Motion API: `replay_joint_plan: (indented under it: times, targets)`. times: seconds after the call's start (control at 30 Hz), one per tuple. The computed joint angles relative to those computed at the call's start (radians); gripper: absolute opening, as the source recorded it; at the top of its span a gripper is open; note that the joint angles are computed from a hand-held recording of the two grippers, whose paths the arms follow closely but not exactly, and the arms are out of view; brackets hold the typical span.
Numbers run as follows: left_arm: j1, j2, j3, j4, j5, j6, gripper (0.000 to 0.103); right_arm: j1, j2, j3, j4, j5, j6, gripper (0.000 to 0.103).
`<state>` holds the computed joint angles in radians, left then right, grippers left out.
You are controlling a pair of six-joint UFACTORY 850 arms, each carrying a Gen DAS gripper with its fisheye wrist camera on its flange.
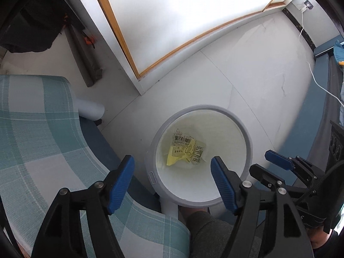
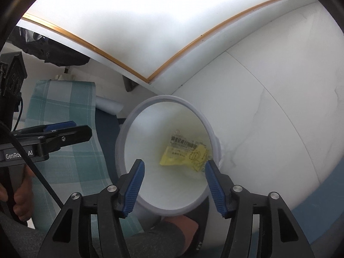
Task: Collect trash
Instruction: 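Open both tools to drop the wrapper and packet into the bin, then move both tools back over the table toward the brown LOVE sachet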
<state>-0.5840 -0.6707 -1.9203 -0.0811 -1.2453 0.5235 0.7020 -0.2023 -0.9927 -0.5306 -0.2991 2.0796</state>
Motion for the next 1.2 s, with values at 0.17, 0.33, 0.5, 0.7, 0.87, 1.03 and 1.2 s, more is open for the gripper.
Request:
replay_joint_plan:
  times: [0.17,0.33,0.5,0.7,0.87,1.03,1.2]
  targets:
    - [0.023,0.054,0.0,-0.044,0.053,-0.013,0.07,0.016,0.041,-0.026,-0.061,-0.096,0.027,0.066]
    - [0.05,0.105,-0.001,-0.08,0.083,-0.01,0.07,0.035,0.078,-0.076,-0.091,-0.233,0.009,0.075]
    - [0.085,0.179,0.036,-0.13,0.145,0.009,0.07,0.067,0.094,-0.161,-0.159,-0.395,-0.002,0.079]
    - [0.143,0.247,0.066,-0.184,0.233,0.001,0.079,0.104,0.091,-0.283,-0.257,-0.573,-0.031,0.084]
    - [0.209,0.271,0.04,-0.231,0.278,-0.008,0.081,0.144,0.032,-0.449,-0.337,-0.714,-0.115,0.086]
    - [0.281,0.309,0.047,-0.275,0.349,0.001,0.086,0.184,-0.056,-0.638,-0.428,-0.797,-0.208,0.091]
    - [0.366,0.336,0.057,-0.325,0.394,0.016,0.089,0.214,-0.192,-0.875,-0.495,-0.813,-0.332,0.095]
